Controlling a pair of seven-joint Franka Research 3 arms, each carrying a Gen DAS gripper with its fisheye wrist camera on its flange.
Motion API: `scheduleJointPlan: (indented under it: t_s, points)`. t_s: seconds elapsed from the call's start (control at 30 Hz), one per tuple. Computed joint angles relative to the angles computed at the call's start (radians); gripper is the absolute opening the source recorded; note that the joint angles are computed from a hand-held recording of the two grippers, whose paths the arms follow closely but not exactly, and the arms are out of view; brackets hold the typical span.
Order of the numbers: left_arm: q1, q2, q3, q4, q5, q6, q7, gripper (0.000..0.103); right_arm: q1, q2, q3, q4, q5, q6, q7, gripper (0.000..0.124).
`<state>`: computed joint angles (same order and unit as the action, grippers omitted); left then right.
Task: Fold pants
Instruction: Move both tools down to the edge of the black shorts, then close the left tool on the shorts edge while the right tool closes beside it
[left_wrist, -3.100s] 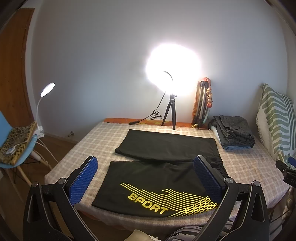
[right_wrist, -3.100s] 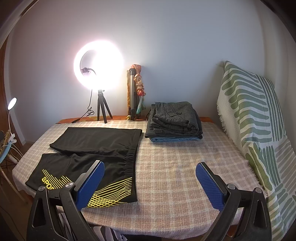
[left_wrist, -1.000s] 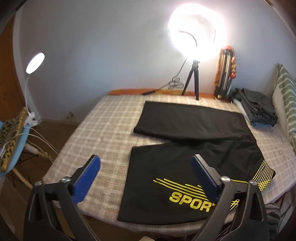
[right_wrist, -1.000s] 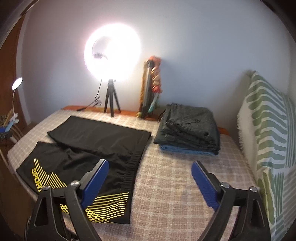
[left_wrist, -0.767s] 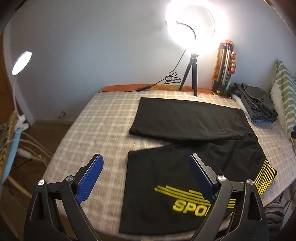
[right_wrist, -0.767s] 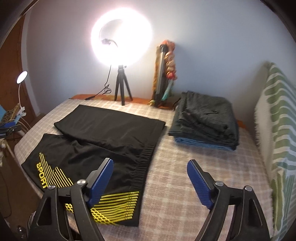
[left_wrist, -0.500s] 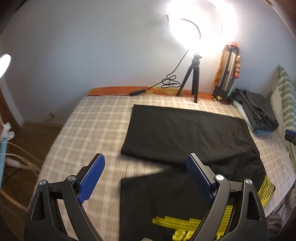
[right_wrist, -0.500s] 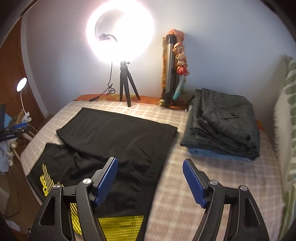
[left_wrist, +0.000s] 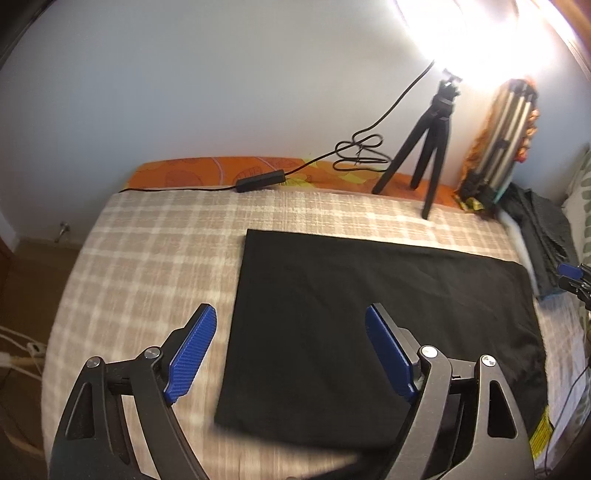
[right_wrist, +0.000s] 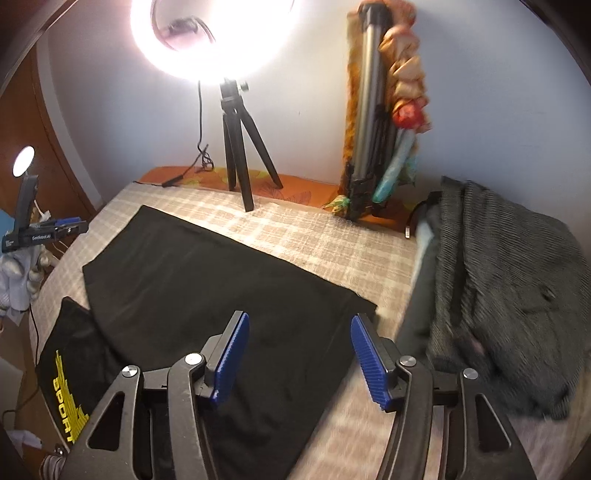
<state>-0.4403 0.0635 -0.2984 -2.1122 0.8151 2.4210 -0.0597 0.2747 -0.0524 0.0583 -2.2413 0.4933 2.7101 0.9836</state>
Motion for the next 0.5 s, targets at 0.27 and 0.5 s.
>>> scheduleJointPlan:
  t_s: [0.27,0.5]
  points:
    - [0.045,0.125,0.064,0.073,-0.022,0.083,0.052,0.083,0.0,0.225,-0.007,0.215,-0.08,-0.097,0.057,0.059]
    - [0.065,0.175,0.105,0.096,-0.041,0.113,0.06,0.082,-0.039,0.342,-0.001,0.349,-0.128,-0.243,0.129,0.06]
